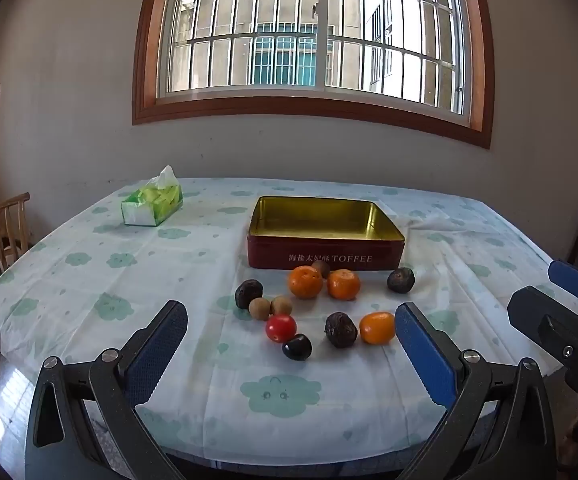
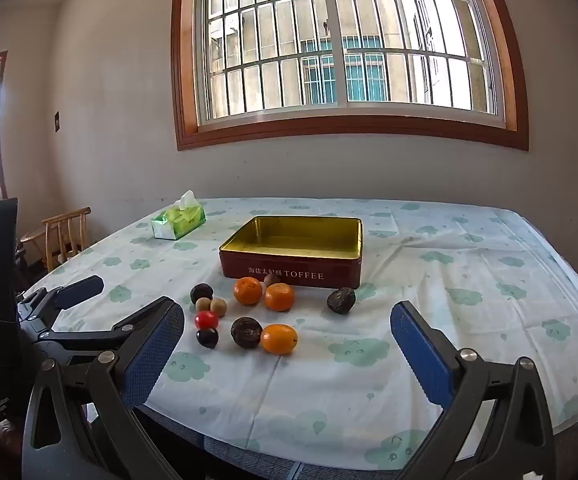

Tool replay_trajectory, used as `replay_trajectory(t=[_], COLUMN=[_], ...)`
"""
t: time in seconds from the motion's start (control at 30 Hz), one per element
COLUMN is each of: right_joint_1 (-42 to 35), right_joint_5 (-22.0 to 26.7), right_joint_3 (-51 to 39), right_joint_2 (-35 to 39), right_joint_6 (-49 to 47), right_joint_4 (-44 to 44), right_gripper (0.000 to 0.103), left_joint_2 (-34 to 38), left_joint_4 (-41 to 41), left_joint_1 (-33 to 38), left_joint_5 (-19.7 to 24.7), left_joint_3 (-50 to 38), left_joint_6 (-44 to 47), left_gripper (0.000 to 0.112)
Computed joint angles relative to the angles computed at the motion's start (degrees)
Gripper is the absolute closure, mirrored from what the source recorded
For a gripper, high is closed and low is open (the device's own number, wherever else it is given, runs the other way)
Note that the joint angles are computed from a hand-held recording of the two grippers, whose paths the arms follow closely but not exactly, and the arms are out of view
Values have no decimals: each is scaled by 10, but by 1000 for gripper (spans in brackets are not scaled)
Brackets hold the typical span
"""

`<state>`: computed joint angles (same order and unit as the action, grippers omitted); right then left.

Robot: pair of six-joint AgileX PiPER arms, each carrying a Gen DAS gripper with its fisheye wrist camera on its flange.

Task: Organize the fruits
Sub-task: 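Move both grippers toward the fruits in front of the red toffee tin, then grasp the small dark plum with the left gripper while the right gripper grasps a mandarin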

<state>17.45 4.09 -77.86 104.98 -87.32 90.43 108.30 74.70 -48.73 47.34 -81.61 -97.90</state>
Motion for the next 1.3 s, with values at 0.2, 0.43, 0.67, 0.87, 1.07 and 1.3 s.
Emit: replay_trajectory(t=[0.2,0.43,0.67,0.87,1.07,1.3], right_joint_1=[-3,-7,-26,-34,-36,-39], right_joint_5=[14,36,62,92,100,114], right_joint_3=[-4,0,-15,-32,-35,-44], right_joint_2=[2,5,22,39,43,51], right_joint_6=[68,21,157,246,277,315], right_joint_4=[-72,-19,-141,-224,-251,-286], right_gripper=[1,1,0,0,0,0], left_joint_2=[10,4,1,22,58,107], left_joint_4=[5,-31,-40,-141,-299,-398], left_joint_1=[1,19,35,77,128,138], left_joint_5=[-8,-34,-69,-133,-190,-160], left_joint_3=[4,17,39,9,-38,-115], left_joint_6=[-26,-17,-7,90,226,337], left_gripper=[10,10,12,41,61,62])
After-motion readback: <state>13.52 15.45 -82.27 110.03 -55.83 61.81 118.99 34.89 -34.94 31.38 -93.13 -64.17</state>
